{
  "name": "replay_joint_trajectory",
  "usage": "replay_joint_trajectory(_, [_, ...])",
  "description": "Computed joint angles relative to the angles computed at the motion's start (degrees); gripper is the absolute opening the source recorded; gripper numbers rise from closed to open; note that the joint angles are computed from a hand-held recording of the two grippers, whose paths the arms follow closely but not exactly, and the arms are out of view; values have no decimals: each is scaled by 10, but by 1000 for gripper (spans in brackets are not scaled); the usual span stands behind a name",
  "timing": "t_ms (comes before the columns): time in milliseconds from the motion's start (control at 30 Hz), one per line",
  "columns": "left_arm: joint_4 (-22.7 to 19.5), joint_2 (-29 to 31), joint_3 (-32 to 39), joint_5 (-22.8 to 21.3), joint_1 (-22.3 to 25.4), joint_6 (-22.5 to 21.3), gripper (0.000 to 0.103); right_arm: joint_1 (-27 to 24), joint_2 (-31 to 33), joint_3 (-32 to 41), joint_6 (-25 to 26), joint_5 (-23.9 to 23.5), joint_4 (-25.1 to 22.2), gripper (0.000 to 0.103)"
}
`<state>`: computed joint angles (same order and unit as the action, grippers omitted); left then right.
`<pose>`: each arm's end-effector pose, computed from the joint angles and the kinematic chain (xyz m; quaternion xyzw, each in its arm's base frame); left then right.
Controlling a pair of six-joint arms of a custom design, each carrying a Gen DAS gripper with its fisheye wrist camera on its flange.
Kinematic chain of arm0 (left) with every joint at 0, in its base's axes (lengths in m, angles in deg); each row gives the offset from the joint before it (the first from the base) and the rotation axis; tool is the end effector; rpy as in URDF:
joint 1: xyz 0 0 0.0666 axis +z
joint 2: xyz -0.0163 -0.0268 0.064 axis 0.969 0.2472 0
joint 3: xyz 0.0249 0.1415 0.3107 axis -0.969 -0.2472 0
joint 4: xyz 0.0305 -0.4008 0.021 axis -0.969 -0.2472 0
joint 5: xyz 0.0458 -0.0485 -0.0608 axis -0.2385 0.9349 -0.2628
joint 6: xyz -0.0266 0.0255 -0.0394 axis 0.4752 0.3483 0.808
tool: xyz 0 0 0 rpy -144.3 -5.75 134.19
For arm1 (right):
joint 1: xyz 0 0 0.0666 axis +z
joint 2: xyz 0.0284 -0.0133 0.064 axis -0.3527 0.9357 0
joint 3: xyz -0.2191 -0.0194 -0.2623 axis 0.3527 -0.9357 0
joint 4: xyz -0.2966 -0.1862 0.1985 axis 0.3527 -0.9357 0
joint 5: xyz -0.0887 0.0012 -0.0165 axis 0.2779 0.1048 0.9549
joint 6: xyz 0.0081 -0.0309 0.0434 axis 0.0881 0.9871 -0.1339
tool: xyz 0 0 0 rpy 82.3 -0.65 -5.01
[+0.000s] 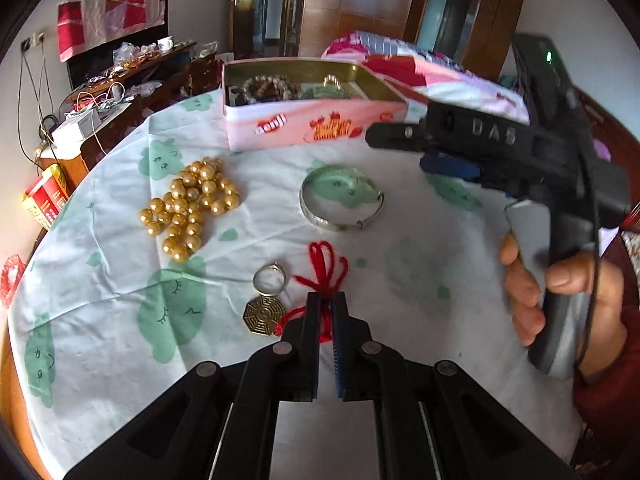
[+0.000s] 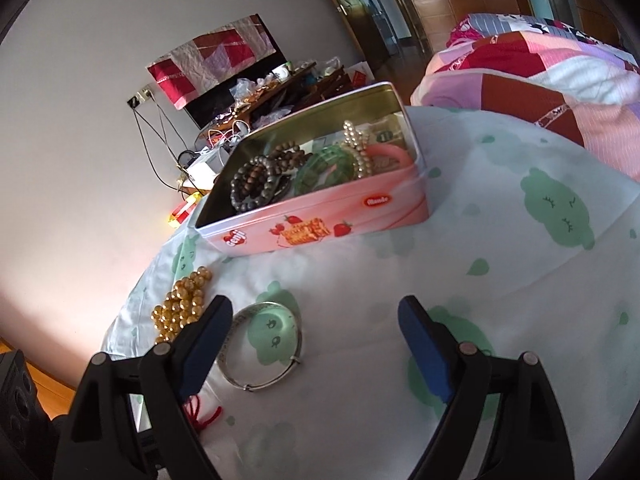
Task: Organize jewelry
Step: 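Grasp the silver bangle with the right tool while the left tool holds the red-string pendant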
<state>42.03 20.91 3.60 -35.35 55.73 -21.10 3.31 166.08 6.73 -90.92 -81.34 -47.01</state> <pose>0.4373 -0.1578 0.2857 0.0325 0.9391 -0.0858 0.3312 0.5746 0.2669 0.2970 -0.1164 0.9024 0.2721 0.3132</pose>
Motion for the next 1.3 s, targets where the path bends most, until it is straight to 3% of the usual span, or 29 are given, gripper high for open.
replay_joint_trajectory(100, [10, -5, -5, 1, 0, 0, 13, 0, -1, -1, 0, -1, 0, 87])
replay_joint_trajectory(167, [11, -3, -2, 3, -1, -1, 44, -2, 0, 1, -3, -5, -4, 87])
replay_joint_trajectory(233, [11, 0, 2, -4, -4, -2, 57, -3, 0, 0, -7, -5, -1, 87])
replay_joint_trajectory(267, [13, 1, 4, -8, -5, -3, 57, -4, -2, -4, -9, -6, 4, 87])
replay_joint_trajectory(400, [2, 16, 18, -17, -6, -2, 57, -6, -4, -6, -15, -5, 8, 87])
replay_joint_trajectory(433, [-2, 21, 22, -18, -6, -4, 49, -7, -4, -6, -16, -6, 8, 87])
replay_joint_trajectory(467, [-11, 28, 29, -17, -6, -5, 33, -7, -5, -7, -18, -4, 10, 87])
replay_joint_trajectory(500, [-21, 36, 36, -16, -6, -6, 26, -8, -6, -8, -18, -2, 12, 87])
replay_joint_trajectory(633, [-23, 41, 40, -23, -5, -3, 19, -6, -5, -8, -11, 3, 11, 87])
replay_joint_trajectory(700, [-22, 38, 36, -24, -4, 3, 4, -3, -3, -5, -2, 2, 7, 87])
replay_joint_trajectory(800, [19, 7, 4, -1, 11, 29, 4, 3, 0, 1, 22, -1, -4, 87])
replay_joint_trajectory(867, [78, -33, -36, 20, 25, 51, 4, 9, 3, 6, 43, -2, -14, 87])
replay_joint_trajectory(933, [128, -72, -72, 30, 40, 74, 4, 19, 8, 17, 79, 5, -32, 87])
replay_joint_trajectory(1067, [183, -118, -108, 32, 59, 100, 4, 41, 29, 49, 152, 24, -86, 88])
replay_joint_trajectory(1167, [211, -134, -121, 35, 67, 115, 4, 61, 41, 68, 197, 70, -118, 93])
replay_joint_trajectory(1300, [208, -132, -117, 32, 73, 126, 4, 85, 53, 82, 244, 140, -141, 96])
